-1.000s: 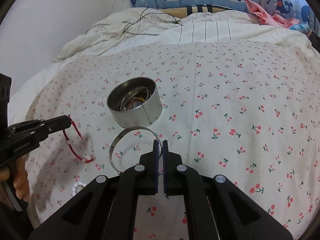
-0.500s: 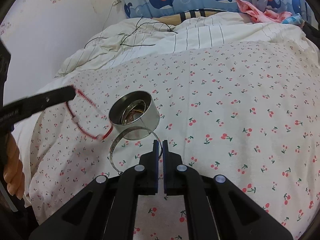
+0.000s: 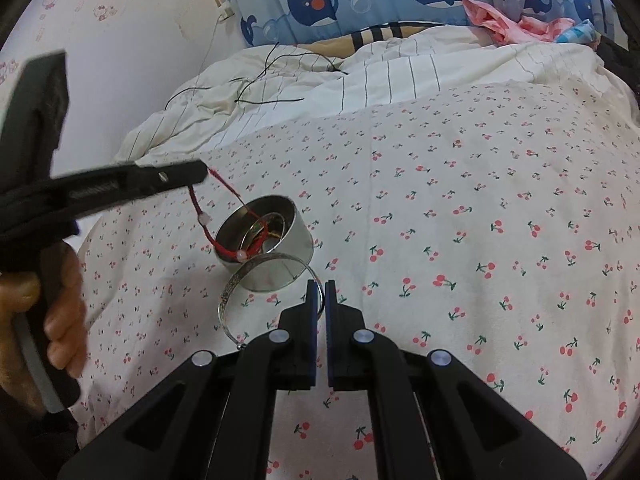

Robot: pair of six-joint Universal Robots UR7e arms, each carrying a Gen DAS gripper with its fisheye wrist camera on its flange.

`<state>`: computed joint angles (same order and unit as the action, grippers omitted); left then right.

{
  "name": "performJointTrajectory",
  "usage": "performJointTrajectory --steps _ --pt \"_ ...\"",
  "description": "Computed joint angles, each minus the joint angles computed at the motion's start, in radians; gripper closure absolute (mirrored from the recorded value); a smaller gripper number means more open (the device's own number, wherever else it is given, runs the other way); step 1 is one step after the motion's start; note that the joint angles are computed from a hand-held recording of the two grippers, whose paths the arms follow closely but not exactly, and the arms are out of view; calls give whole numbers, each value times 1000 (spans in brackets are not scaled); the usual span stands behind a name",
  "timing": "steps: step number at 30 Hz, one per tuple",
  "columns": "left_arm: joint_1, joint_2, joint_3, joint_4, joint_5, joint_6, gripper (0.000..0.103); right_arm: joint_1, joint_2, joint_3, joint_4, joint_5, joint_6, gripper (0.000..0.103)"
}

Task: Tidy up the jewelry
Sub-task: 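Carry the red bracelet into the tin and open left while right grasps the silver bangle, then carry the silver bangle over the tin and open the right gripper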

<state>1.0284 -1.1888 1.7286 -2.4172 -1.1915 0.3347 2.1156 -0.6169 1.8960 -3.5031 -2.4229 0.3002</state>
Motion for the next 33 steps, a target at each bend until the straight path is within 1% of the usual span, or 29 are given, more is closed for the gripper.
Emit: performJointTrajectory --steps 2,6,8,9,10,11,12,13,14,18,21,23,24,26,28,31,32,33 --pt "15 27 -18 8 15 -2 101 0 7 -12 -9 -11 -12 99" --pt "42 82 -49 53 81 2 101 0 24 -34 -12 -31 -29 99" --pt "55 85 -55 64 79 9 100 -2 30 -40 -14 -30 -31 99" --pt "62 80 -59 75 64 5 97 -2 35 -46 -13 -31 -35 99" --pt "70 71 -60 83 46 0 93 -1 38 -51 -14 -32 -40 99" --pt "73 63 -58 86 40 0 79 1 43 -60 -17 -36 -50 99" --pt "78 49 -51 78 37 1 62 5 48 -72 -18 -44 -65 99" --pt "81 36 -44 61 33 1 54 9 53 -85 -13 -52 -79 99" --pt "88 17 -34 46 26 -3 48 11 57 -96 -4 -57 -88 99" --pt "119 -31 -30 70 -12 -52 47 -4 83 -171 57 -65 -130 99" --pt "151 -71 -16 82 -39 -101 44 -15 124 -258 111 -68 -176 99" --pt "160 -92 -1 81 -22 -105 43 -22 154 -317 147 -75 -201 99" --pt "161 -97 1 84 -14 -101 43 -27 163 -337 161 -71 -205 99" --pt "167 -99 -7 88 -38 -109 42 -37 185 -381 200 -80 -206 99" --pt "170 -100 -8 81 -58 -116 37 -46 206 -419 252 -95 -203 99" --pt "162 -106 4 70 -45 -95 36 -55 220 -449 320 -92 -211 98" --pt "161 -111 5 74 -45 -90 36 -56 225 -458 348 -94 -216 95" --pt "161 -117 10 77 -48 -86 35 -52 232 -464 342 -98 -238 80"
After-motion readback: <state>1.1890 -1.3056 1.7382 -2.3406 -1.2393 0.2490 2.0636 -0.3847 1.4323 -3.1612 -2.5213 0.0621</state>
